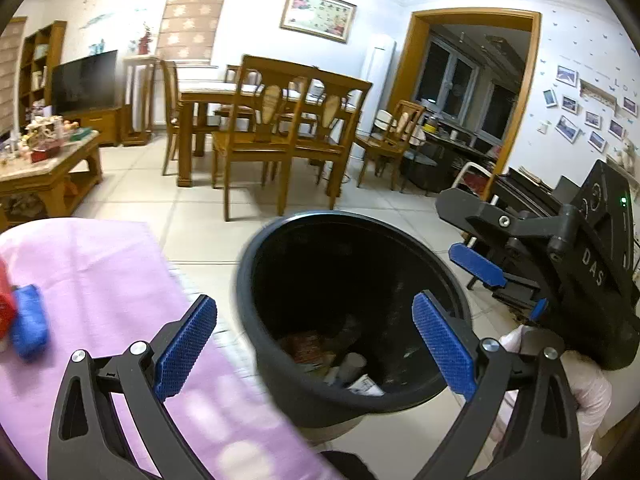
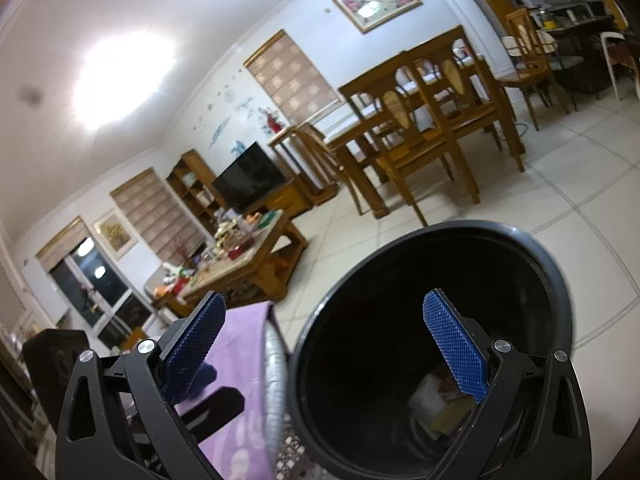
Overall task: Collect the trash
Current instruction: 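Move both tools back over the table, then grasp the yellow snack bag with the left gripper while the right grasps the red milk box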
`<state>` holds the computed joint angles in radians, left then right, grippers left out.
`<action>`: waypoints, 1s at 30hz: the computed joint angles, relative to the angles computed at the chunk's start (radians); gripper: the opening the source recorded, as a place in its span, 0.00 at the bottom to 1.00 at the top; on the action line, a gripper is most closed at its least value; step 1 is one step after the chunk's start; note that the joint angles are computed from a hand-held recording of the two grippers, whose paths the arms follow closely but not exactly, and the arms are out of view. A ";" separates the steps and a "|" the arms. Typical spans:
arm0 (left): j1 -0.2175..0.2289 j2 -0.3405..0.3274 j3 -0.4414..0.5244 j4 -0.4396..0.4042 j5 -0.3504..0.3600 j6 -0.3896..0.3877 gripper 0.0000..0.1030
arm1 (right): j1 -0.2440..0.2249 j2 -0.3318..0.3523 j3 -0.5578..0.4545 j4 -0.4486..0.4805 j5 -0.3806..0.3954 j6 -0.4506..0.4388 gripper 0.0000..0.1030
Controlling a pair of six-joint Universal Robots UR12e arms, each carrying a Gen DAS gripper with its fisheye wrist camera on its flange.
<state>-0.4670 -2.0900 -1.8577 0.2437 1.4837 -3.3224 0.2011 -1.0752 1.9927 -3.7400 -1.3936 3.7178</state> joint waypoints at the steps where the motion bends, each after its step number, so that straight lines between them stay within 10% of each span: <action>1: 0.005 0.006 -0.010 0.006 0.006 -0.001 0.95 | 0.007 0.002 -0.009 0.009 0.006 -0.006 0.95; 17: 0.178 0.123 -0.203 0.088 0.124 0.029 0.95 | 0.186 0.082 -0.265 0.286 0.070 -0.216 0.95; 30: 0.325 0.117 -0.188 -0.037 0.186 0.197 0.95 | 0.333 0.199 -0.553 0.649 0.033 -0.479 0.95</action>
<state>-0.1417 -1.9732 -2.0461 0.2067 1.6695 -3.1258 0.5340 -0.8766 1.4401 -3.0906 -1.3602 3.2384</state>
